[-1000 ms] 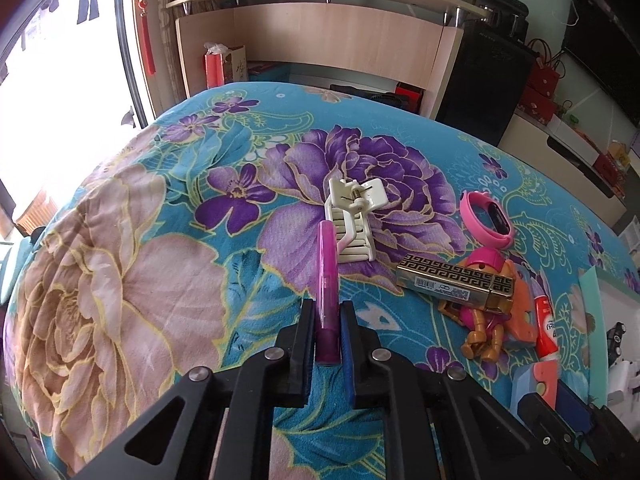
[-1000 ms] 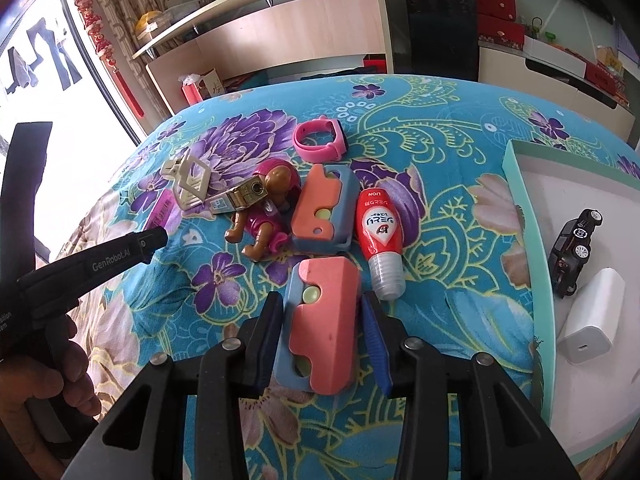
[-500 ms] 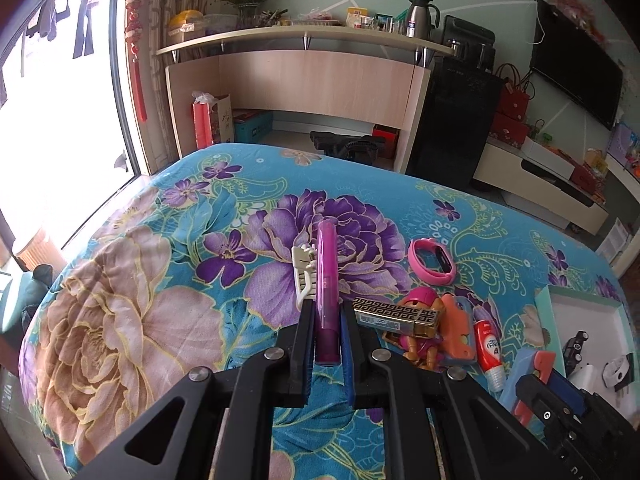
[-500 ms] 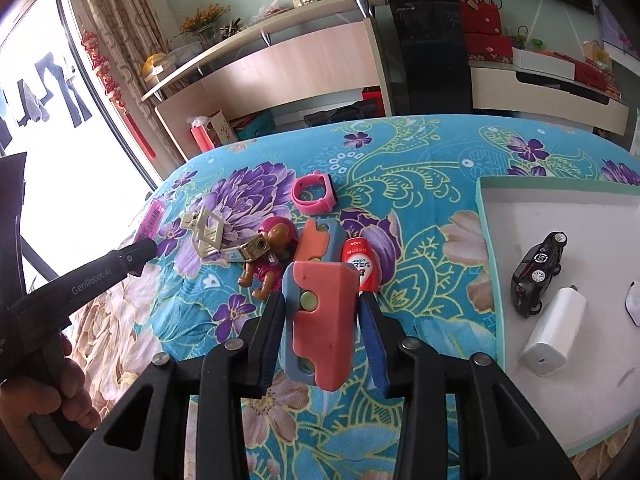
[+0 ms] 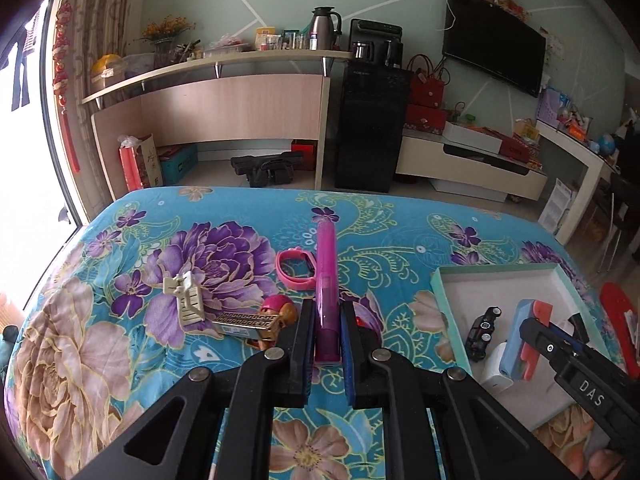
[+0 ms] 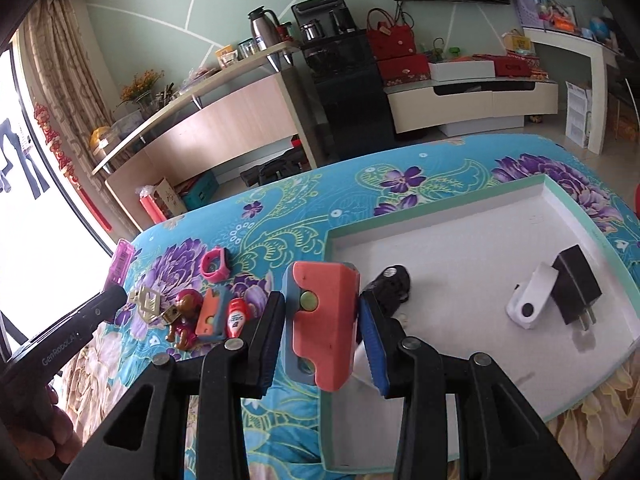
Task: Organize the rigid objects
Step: 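Carry the foam block with the right tool while the left tool carries the pink tube over the tray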
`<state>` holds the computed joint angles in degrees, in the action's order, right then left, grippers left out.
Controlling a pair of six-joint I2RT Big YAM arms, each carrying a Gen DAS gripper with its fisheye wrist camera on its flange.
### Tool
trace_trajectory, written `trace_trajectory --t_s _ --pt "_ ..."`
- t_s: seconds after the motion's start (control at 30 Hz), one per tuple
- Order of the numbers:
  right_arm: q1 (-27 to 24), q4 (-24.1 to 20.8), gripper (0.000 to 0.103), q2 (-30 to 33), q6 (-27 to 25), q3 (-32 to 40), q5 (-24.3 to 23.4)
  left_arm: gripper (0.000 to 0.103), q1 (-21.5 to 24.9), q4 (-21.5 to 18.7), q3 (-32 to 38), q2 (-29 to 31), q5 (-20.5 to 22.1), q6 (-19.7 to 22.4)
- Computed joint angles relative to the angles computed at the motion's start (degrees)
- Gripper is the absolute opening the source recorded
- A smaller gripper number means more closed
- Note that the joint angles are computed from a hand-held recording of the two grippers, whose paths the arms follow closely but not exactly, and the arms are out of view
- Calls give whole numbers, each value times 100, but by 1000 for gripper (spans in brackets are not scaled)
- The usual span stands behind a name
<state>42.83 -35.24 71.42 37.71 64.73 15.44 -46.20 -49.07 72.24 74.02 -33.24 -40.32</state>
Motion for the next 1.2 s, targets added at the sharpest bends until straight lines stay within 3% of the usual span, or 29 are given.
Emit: trace_trajectory --t_s 0.33,0.63,1.2 --pt "-618 -363 39 -733 322 -561 267 12 -639 254 660 777 515 577" --pt "-941 -693 39 -1010 399 -772 102 12 -1064 276 1210 1433 954 909" --pt "-1334 -807 39 -1193 683 -1052 -190 13 -1201 168 1552 2048 1122 1156"
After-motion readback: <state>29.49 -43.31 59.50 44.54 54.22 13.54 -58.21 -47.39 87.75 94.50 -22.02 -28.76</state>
